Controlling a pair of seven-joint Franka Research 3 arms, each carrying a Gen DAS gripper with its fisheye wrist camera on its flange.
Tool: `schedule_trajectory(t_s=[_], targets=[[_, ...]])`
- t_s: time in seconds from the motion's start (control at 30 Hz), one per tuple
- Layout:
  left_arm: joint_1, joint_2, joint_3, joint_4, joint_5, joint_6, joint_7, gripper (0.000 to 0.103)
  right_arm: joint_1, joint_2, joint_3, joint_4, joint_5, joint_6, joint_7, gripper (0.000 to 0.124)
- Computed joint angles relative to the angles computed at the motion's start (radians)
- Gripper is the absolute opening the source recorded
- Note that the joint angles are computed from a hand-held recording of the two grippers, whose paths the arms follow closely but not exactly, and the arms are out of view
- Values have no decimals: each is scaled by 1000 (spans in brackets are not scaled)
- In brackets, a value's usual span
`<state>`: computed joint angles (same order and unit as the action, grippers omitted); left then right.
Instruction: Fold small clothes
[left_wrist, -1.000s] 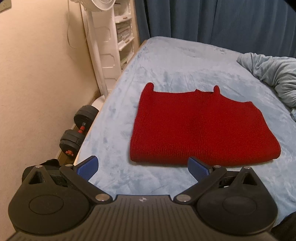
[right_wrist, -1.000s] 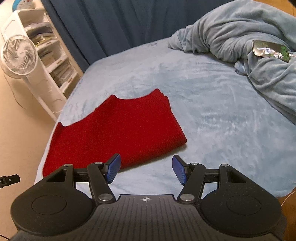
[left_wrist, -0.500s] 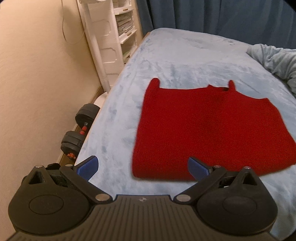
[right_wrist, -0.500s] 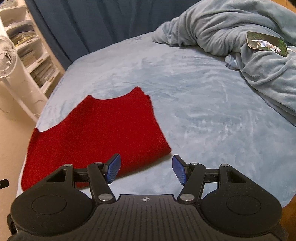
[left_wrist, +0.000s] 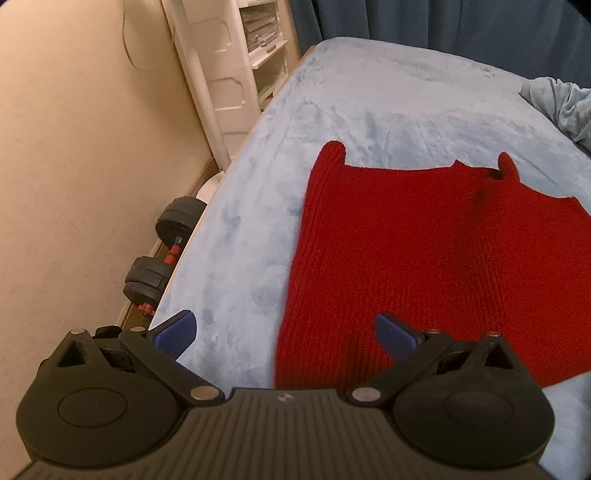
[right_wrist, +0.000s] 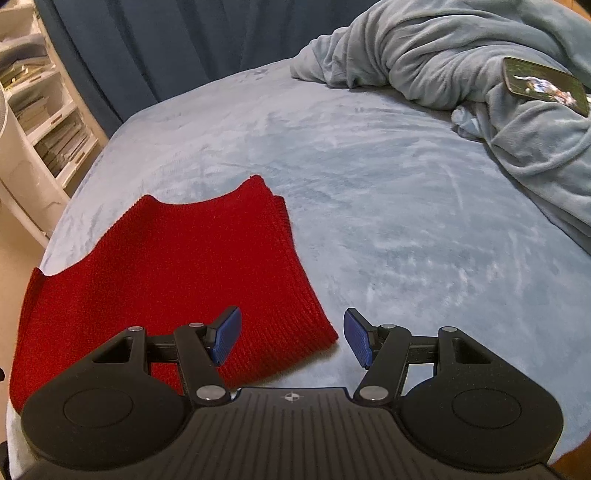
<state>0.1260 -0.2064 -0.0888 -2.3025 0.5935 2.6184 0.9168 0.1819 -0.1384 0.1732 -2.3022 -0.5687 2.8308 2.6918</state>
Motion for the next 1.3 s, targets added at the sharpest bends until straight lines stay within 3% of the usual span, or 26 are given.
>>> schedule_trajectory(t_s=[0.47, 1.1, 1.3], targets=[[2, 149, 16, 124, 97, 15, -47, 103, 60, 138, -84, 119, -92, -33, 19, 63], [-14, 189, 30, 158, 143, 7, -71, 103, 91, 155, -122, 117, -91, -22, 13, 63], [10, 199, 53, 159, 120, 110, -73, 103, 92, 168, -130, 129, -114, -11, 25, 63]])
